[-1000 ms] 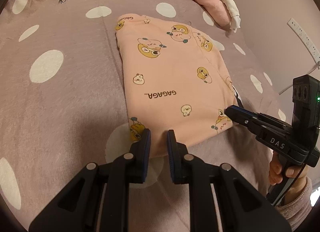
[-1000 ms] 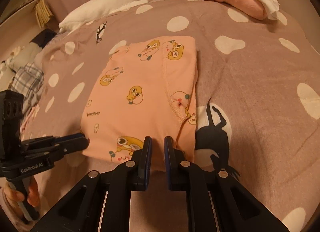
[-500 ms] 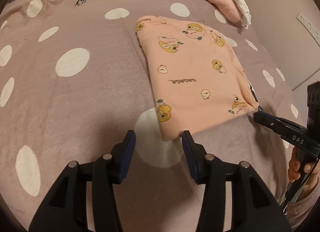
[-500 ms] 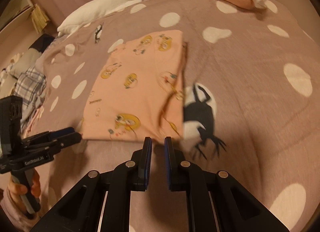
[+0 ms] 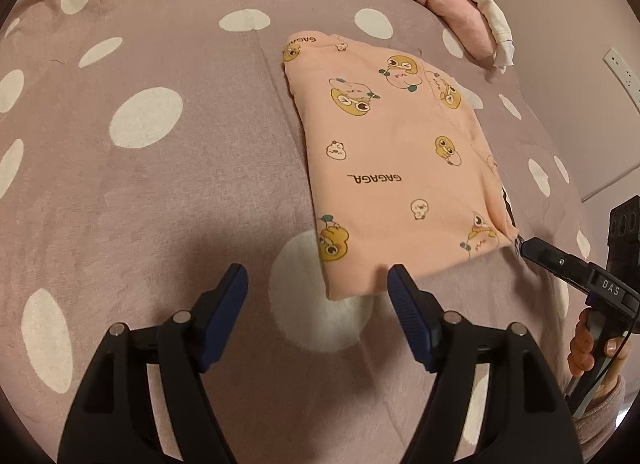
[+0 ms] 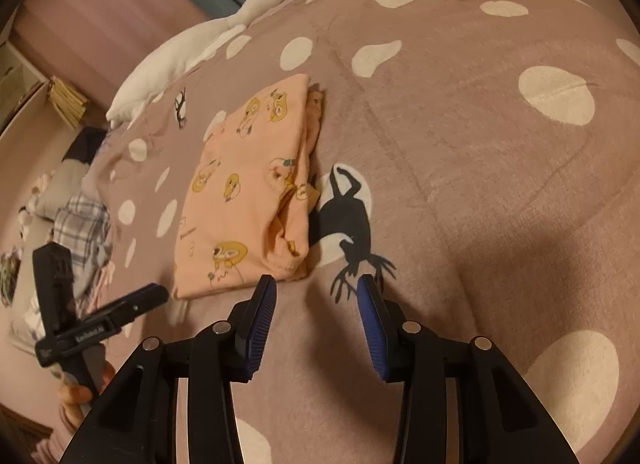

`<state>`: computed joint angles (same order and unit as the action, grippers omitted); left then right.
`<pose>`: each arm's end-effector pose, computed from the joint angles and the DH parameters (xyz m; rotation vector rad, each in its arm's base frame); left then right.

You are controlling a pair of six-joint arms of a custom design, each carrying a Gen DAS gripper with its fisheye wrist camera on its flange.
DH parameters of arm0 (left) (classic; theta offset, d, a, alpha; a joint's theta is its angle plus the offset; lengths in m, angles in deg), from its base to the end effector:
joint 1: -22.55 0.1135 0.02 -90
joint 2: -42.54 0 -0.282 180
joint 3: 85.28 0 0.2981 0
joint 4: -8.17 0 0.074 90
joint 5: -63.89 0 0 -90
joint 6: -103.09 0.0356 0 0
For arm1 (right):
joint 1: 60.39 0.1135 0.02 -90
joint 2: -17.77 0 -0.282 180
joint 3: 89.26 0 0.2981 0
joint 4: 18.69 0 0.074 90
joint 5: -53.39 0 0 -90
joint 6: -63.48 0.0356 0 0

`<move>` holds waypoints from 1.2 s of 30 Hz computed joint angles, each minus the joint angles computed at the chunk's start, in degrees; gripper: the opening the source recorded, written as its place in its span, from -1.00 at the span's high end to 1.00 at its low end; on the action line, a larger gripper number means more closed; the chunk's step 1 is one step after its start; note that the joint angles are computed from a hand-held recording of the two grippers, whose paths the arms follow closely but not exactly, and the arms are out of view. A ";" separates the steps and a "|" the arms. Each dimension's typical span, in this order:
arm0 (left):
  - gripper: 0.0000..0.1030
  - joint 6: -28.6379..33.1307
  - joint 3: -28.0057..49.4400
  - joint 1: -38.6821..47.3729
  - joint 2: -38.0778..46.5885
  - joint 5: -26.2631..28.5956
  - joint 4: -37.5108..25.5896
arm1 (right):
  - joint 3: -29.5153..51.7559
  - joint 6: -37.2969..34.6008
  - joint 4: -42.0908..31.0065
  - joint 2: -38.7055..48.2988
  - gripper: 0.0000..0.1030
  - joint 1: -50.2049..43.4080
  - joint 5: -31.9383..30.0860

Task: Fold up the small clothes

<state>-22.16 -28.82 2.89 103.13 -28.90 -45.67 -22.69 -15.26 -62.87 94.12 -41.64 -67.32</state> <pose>0.2237 -0.0781 0.2448 -0.3719 2.5822 -0.2889 0.2865 0.1165 0.2523 -0.3911 2.5121 0.8849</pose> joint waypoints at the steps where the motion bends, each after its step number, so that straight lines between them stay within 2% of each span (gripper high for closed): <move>1: -0.41 0.03 0.19 0.16 0.55 0.20 0.25 | 0.29 -0.10 0.03 0.43 0.19 0.01 -0.23; 9: -0.41 1.04 1.44 2.01 3.73 3.08 2.31 | 1.90 0.20 1.15 3.32 0.14 -0.94 -3.25; 11: -0.51 1.08 1.51 2.93 4.16 5.00 3.12 | 2.25 0.72 1.57 3.96 0.13 -1.16 -4.30; 14: -0.63 -0.17 0.74 5.87 3.93 11.44 5.49 | 3.05 1.10 1.79 5.00 0.13 -1.80 -5.57; 16: -0.65 -1.24 0.34 7.00 3.74 14.15 6.88 | 3.29 1.80 2.20 5.50 0.12 -2.37 -7.13; 19: -0.79 -2.61 -0.26 8.54 3.63 18.14 9.07 | 3.45 3.47 3.30 6.39 0.08 -3.39 -9.87; 21: -0.89 -3.59 -0.83 9.77 3.61 20.94 10.70 | 3.80 5.23 4.05 7.30 -0.15 -4.04 -11.08; 23: -0.99 -4.72 -1.30 11.19 3.92 23.85 12.46 | 4.31 6.70 4.71 8.22 -0.18 -4.58 -12.32; 28: -0.99 -6.53 -1.42 13.62 5.63 28.41 15.93 | 6.03 9.93 7.00 10.92 -0.20 -4.89 -15.59; 32: -0.99 -8.70 -2.08 16.21 7.50 33.95 20.63 | 8.04 10.90 6.96 13.26 -0.29 -3.88 -15.95; 36: -0.99 -11.29 -2.89 18.18 9.09 37.14 25.09 | 9.92 11.99 7.60 15.45 -0.36 -2.88 -16.78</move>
<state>-33.45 -31.71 21.07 112.22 8.23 -20.58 -12.77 -3.26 -55.26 109.58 -44.51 -84.10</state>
